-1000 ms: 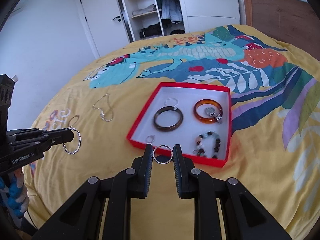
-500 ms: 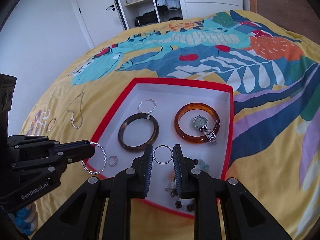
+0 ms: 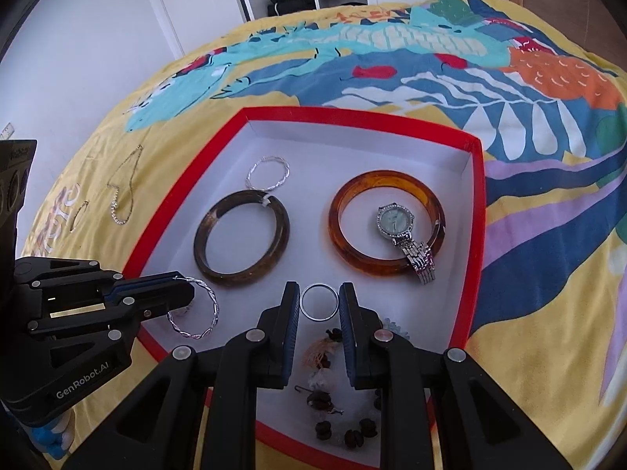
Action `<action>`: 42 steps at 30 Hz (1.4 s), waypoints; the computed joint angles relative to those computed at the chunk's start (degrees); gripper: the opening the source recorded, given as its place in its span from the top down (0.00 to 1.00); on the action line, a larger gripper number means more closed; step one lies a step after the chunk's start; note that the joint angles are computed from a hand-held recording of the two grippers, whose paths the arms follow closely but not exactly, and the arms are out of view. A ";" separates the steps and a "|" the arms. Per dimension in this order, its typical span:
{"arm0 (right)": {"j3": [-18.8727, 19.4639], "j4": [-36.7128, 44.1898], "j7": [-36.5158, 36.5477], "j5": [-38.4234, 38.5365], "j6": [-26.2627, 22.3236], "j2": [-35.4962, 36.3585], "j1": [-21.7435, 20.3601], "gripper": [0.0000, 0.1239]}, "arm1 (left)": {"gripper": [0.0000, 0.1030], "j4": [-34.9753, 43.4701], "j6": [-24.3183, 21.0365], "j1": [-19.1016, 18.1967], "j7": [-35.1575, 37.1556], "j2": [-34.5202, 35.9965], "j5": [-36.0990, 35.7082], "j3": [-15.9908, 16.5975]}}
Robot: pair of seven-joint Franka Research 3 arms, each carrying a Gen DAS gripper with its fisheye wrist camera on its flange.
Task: Organize jewelry
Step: 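Open both tools to drop the hoop and ring into the box, then lift both tools away from the box toward the last jewelry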
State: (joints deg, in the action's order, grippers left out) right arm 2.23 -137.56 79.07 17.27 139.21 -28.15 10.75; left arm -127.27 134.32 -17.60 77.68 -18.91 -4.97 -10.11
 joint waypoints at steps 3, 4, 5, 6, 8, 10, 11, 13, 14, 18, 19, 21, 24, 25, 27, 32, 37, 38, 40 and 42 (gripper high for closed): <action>0.00 0.22 -0.20 -0.19 -0.30 0.50 0.03 0.84 | 0.97 -0.15 0.13 0.14 -0.09 0.11 0.29 -0.05; 0.10 0.27 -0.18 -0.35 -0.30 0.62 0.01 0.84 | 0.97 -0.16 0.15 0.19 -0.18 0.15 0.39 -0.09; 0.22 0.35 -0.06 -0.54 -0.33 0.80 -0.05 0.84 | 0.97 -0.10 0.12 0.24 -0.28 0.22 0.46 -0.09; 0.35 0.41 0.14 -0.75 -0.27 1.01 -0.13 0.84 | 0.97 -0.07 0.09 0.32 -0.44 0.29 0.53 -0.09; 0.44 0.52 0.36 -0.81 0.05 1.44 -0.06 0.84 | 0.97 0.10 -0.32 0.48 -0.77 0.54 0.76 -0.12; 0.27 0.63 0.37 -0.60 0.23 1.68 0.09 0.84 | 0.96 -0.06 -0.41 0.65 -0.91 0.74 0.86 -0.07; 0.22 0.69 0.28 -0.59 0.17 1.81 0.14 0.84 | 0.96 -0.15 -0.30 0.71 -1.01 0.70 1.04 -0.14; 0.18 0.66 0.07 -0.63 0.27 1.82 0.21 0.83 | 0.96 -0.13 -0.25 0.80 -1.32 0.72 1.59 -0.37; 0.11 0.68 -0.06 -0.55 0.26 1.85 0.26 0.83 | 0.96 -0.09 -0.20 0.81 -1.43 0.80 1.78 -0.43; 0.08 0.93 -0.18 -0.56 -0.05 2.03 0.24 0.83 | 0.96 -0.08 -0.18 0.72 -1.65 0.85 1.36 -0.21; 0.05 0.98 -0.15 -0.47 -0.13 2.04 0.26 0.82 | 0.95 -0.02 -0.27 0.71 -1.67 0.85 1.16 -0.13; 0.07 1.04 0.02 -0.29 -0.21 2.02 0.28 0.81 | 0.95 0.21 -0.56 0.74 -1.78 0.89 1.11 -0.14; 0.19 1.05 0.21 -0.28 -0.36 1.92 0.31 0.78 | 0.95 0.36 -1.00 0.79 -1.87 0.85 1.27 -0.20; 0.25 1.06 0.29 -0.35 -0.48 1.88 0.31 0.78 | 0.95 0.33 -1.10 0.76 -1.81 0.76 1.13 -0.15; 0.42 0.97 0.73 -0.58 -0.59 1.60 0.20 0.77 | 0.95 0.41 -1.39 0.70 -1.73 0.67 0.76 -0.03; 0.30 0.12 2.26 -0.62 -0.33 -0.89 -0.40 0.77 | 0.92 0.76 -2.27 0.71 -1.59 0.22 0.33 0.03; 0.20 -0.52 3.97 -1.52 -1.43 -4.73 -1.69 0.76 | 0.91 0.92 -3.15 0.39 -1.38 -1.44 -0.22 0.13; 0.22 -0.71 4.50 -1.73 -1.80 -5.76 -2.05 0.76 | 0.91 0.93 -3.32 0.28 -1.31 -1.94 -0.36 0.20; 0.10 -1.06 5.39 -1.77 -2.39 -7.57 -2.53 0.73 | 0.91 0.87 -3.70 0.10 -1.26 -3.33 -0.36 0.24; 0.12 -1.53 6.62 -1.71 -3.11 -9.84 -3.04 0.71 | 0.87 0.62 -4.18 -0.04 -1.46 -5.02 -0.19 0.30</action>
